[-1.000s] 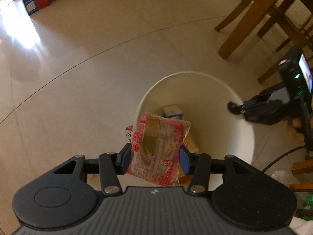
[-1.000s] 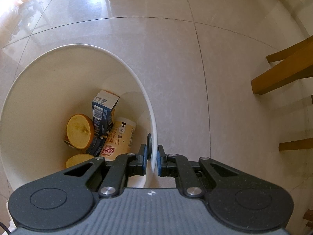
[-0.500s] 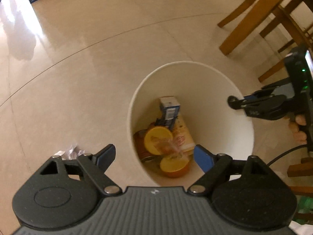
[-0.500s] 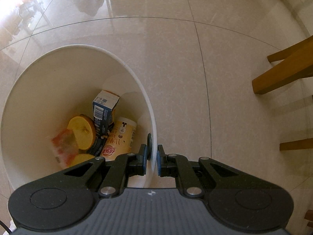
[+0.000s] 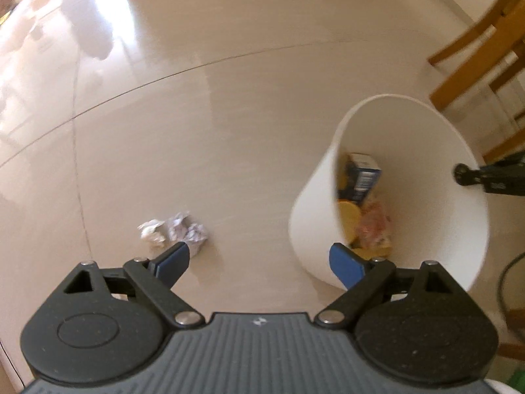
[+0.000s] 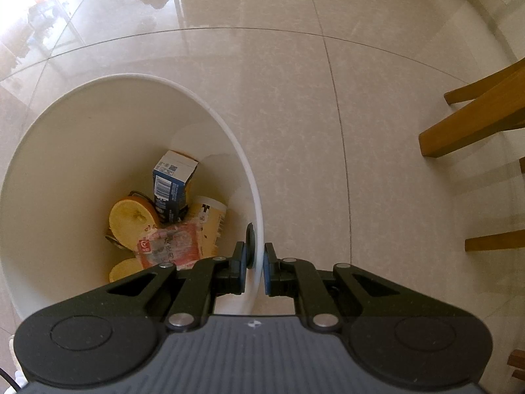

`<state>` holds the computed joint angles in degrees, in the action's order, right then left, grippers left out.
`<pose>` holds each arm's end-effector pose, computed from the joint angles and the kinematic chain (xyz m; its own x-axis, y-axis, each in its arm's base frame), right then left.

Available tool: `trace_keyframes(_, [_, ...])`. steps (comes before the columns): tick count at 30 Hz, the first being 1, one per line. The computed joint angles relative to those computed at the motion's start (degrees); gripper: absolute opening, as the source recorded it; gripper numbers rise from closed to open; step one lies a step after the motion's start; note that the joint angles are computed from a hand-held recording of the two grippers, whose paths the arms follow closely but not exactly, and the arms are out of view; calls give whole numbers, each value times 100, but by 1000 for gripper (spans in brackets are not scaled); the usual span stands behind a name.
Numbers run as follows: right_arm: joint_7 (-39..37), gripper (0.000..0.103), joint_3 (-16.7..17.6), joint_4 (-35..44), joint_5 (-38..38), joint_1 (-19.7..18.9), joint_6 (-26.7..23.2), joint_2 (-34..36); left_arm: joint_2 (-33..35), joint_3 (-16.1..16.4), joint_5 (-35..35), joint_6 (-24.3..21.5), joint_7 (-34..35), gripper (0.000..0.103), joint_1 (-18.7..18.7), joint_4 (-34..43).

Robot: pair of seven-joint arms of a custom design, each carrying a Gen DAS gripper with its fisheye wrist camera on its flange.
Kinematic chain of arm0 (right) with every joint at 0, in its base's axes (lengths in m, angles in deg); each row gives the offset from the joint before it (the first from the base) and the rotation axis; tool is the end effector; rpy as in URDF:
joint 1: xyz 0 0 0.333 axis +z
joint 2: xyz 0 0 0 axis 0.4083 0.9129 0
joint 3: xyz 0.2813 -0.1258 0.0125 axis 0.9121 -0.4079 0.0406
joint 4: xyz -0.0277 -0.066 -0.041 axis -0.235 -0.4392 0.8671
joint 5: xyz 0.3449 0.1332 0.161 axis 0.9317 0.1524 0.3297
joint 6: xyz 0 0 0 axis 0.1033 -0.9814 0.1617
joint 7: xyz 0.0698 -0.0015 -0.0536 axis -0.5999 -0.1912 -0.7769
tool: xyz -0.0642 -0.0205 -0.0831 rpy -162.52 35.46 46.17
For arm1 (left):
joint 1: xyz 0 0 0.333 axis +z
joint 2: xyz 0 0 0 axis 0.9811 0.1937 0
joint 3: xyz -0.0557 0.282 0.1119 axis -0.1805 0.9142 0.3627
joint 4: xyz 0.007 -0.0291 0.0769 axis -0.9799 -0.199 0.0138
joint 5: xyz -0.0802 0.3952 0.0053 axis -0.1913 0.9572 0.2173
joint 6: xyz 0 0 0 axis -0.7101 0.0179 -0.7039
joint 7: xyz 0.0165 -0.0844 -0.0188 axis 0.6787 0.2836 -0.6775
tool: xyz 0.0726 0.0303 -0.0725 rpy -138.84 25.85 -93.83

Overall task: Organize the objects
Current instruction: 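Move the left gripper to the crumpled white paper and grasp it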

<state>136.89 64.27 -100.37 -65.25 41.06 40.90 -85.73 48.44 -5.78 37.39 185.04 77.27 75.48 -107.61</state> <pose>0.4916 0.1678 0.7840 0.1455 -0.9835 0.1073 -0.9743 -0.1613 -0.1570 0.4481 -0.0914 0.7329 -0.2803 -0.9548 0.0989 -0.9233 0.2399 -0.2999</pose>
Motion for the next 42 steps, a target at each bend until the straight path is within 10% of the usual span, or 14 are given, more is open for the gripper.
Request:
trace_keyframes(24, [-114,13,61,-314,-138,33,210,-193,-281,49,327,3113,-324,80,244,-3179])
trace_keyframes(42, [-215,13,52,-562,6,-41,401,-379,593,-55,771,3925,-254,70,313,-3233])
